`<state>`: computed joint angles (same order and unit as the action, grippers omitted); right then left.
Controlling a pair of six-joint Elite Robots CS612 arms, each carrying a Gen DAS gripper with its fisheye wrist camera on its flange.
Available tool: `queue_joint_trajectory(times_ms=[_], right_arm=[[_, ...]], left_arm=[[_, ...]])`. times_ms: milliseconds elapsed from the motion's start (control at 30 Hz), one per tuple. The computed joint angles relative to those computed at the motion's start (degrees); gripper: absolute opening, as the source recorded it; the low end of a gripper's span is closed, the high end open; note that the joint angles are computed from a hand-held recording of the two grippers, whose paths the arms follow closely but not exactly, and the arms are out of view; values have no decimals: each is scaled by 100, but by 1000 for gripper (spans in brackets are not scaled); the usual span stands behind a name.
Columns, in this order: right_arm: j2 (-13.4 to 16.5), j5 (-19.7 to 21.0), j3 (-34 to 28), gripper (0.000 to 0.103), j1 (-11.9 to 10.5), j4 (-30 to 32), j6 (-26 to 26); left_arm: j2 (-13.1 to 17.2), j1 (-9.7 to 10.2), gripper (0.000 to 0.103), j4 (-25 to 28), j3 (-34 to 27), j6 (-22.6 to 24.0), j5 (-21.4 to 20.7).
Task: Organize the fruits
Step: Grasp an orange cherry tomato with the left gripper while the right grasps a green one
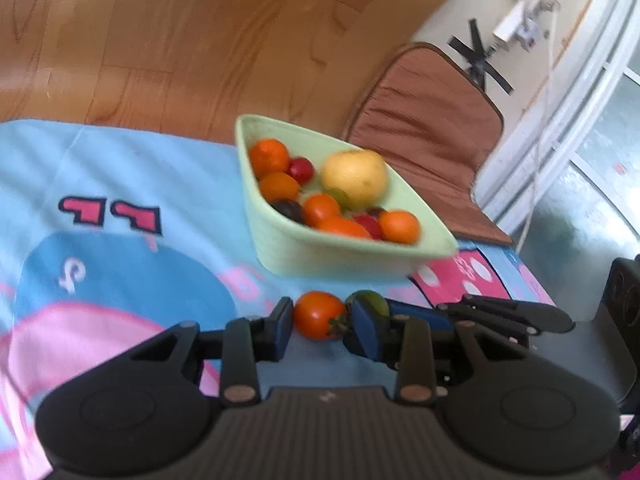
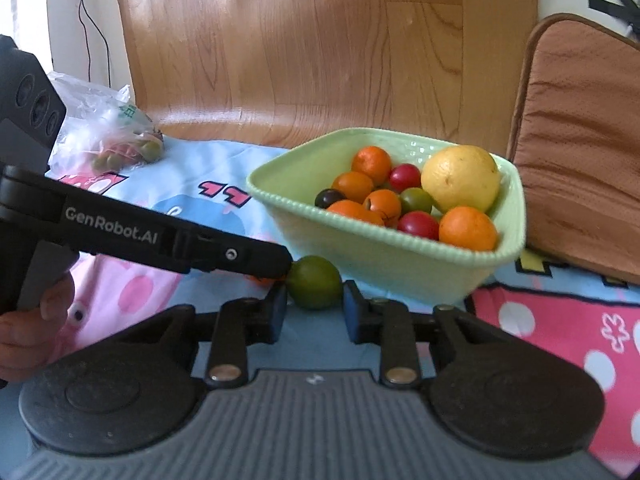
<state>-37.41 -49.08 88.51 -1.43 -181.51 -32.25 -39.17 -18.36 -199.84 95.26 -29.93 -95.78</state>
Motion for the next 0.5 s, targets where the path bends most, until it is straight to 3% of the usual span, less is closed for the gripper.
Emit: queue_joint_trajectory(times_ms=[333, 500], right_arm=[[-633, 540, 1202, 33, -476, 137, -780], [-775, 610, 1665, 33, -642, -136, -749]], left_arm=[[-406, -570, 33, -762, 1046, -235, 278], [-497, -818, 33, -889, 1313, -348, 534]])
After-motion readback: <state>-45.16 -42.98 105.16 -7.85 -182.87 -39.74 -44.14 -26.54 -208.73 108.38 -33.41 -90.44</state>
